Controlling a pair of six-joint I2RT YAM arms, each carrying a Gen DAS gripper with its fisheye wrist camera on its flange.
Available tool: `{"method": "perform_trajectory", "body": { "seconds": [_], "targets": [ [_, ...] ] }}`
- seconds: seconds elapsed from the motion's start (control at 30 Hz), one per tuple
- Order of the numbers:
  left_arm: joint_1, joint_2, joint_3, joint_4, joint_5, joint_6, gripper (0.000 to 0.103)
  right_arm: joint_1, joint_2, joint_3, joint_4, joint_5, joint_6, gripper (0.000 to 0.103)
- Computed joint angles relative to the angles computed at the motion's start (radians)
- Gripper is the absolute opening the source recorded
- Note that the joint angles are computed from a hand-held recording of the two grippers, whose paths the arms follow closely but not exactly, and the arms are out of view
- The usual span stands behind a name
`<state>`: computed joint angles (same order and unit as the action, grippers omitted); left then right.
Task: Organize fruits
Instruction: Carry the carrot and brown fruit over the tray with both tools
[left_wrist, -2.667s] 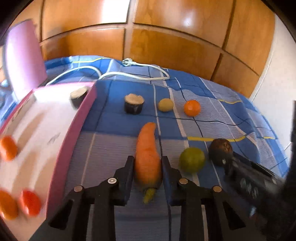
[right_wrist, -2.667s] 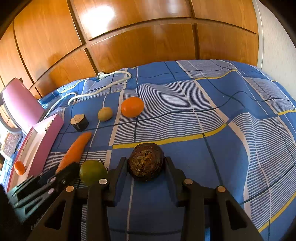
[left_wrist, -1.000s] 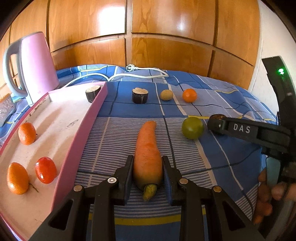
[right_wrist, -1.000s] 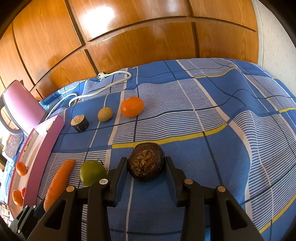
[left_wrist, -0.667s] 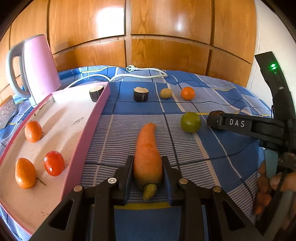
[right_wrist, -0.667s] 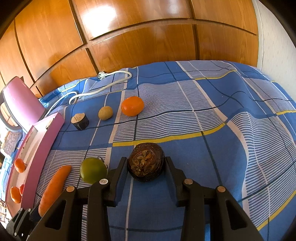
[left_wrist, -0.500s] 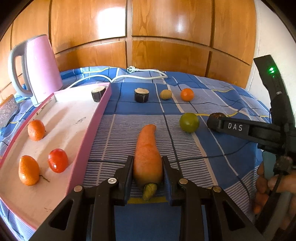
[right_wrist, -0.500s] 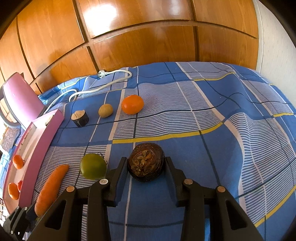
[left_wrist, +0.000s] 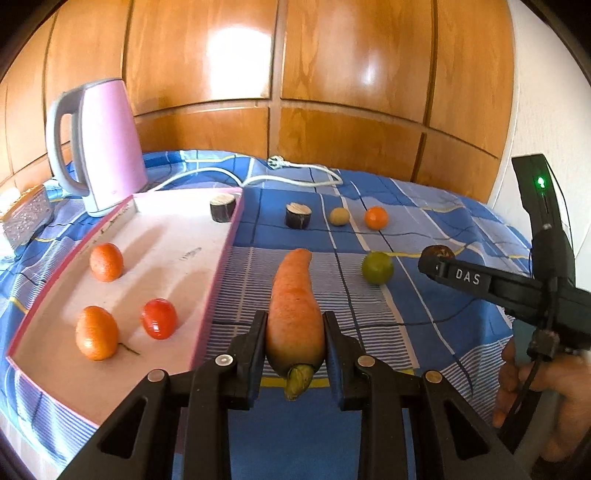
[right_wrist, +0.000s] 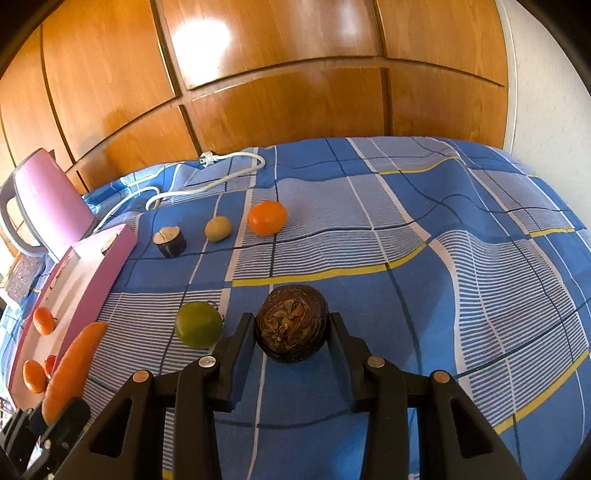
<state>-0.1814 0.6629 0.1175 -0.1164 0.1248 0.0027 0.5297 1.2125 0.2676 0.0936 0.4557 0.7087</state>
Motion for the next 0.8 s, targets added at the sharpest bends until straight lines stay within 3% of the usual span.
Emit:
{"method": "perform_trajectory", "body": {
  "seconds": [0.27, 0.5, 0.8],
  "targets": [
    [0.152, -0.097, 0.017, -0.09, 0.102, 0.038, 0.029, 0.075, -0.076, -0.014, -0.042, 0.057, 0.025, 0.039],
    [0.349, -0.068, 0.037, -0.077, 0.226, 0.05, 0.029, 0.186, -0.15, -0.015, -0.113, 0.114, 0.077, 0.039],
    [0.531, -0.079, 0.082, -0.112, 0.398, 0.05, 0.029, 0.327, -0.005, 0.098, -0.044, 0.1, 0.058, 0.039]
  ]
}}
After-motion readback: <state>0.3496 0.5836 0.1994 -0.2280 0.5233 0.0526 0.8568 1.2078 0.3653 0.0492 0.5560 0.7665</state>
